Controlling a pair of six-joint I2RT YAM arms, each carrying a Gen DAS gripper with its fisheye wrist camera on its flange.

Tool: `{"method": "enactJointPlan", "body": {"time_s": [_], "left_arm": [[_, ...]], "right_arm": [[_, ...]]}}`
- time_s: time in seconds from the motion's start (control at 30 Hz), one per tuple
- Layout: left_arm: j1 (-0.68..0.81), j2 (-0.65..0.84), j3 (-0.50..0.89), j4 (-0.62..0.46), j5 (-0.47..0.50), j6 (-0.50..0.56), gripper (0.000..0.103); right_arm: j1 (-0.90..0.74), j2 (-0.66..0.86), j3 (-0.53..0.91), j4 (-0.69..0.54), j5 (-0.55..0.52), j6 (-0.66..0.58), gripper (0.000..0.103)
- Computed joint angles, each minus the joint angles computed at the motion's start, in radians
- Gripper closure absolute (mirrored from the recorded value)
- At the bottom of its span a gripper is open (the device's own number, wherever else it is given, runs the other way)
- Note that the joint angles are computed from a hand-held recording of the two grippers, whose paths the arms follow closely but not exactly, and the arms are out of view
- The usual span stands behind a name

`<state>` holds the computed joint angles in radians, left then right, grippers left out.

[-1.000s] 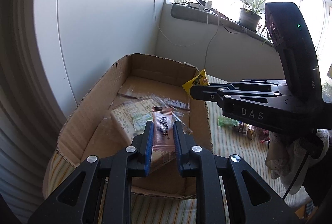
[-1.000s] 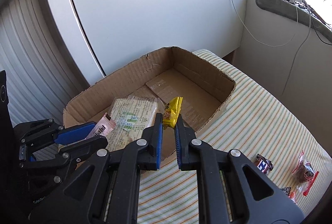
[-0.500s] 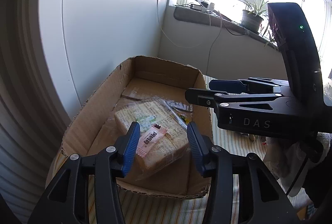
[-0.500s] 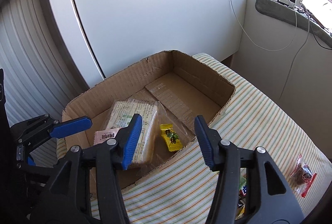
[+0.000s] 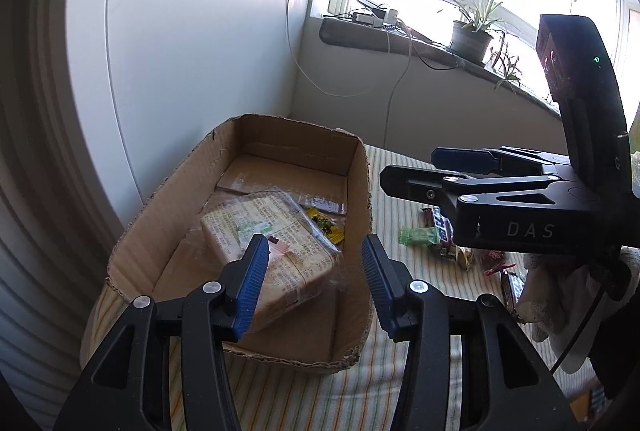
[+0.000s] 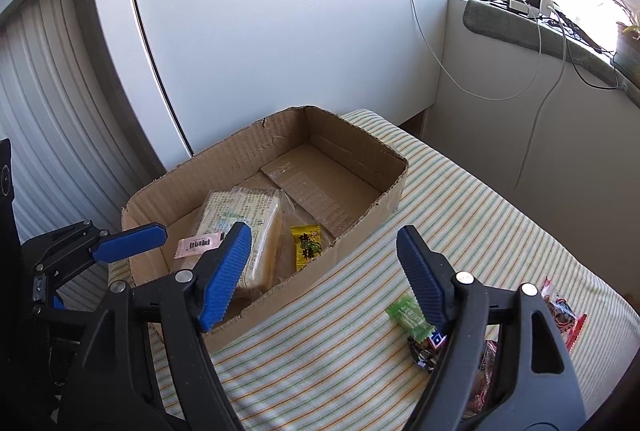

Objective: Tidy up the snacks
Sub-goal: 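Open both tools to drop the candies into the box and withdraw, then grasp the chocolate bar with the left tool while the right grasps the green candy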

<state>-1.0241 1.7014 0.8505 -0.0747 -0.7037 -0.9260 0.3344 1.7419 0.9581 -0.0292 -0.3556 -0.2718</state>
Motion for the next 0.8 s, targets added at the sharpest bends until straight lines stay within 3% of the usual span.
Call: {"method": "enactJointPlan", "body": {"time_s": [0.43,0.77,0.8], "left_arm": [[-0.035,0.114,0.113,0.061,0.059,0.056,0.056],[-0.073,0.285,0.308,0.082,0.193,0.128,0.062],[-0.078,0.303,0.33,0.082,0.207,0.136,0.062]], "right_arm": [[-0.293,-0.163,-0.17,-0.036,-0.077,-0.122,0.025],[-0.535,-0.093,-0.161,-0.089,-0.112,-0.214,0.026],[-0.548,-0.082,-0.156,-0.094,-0.111,-0.224,0.031]]}}
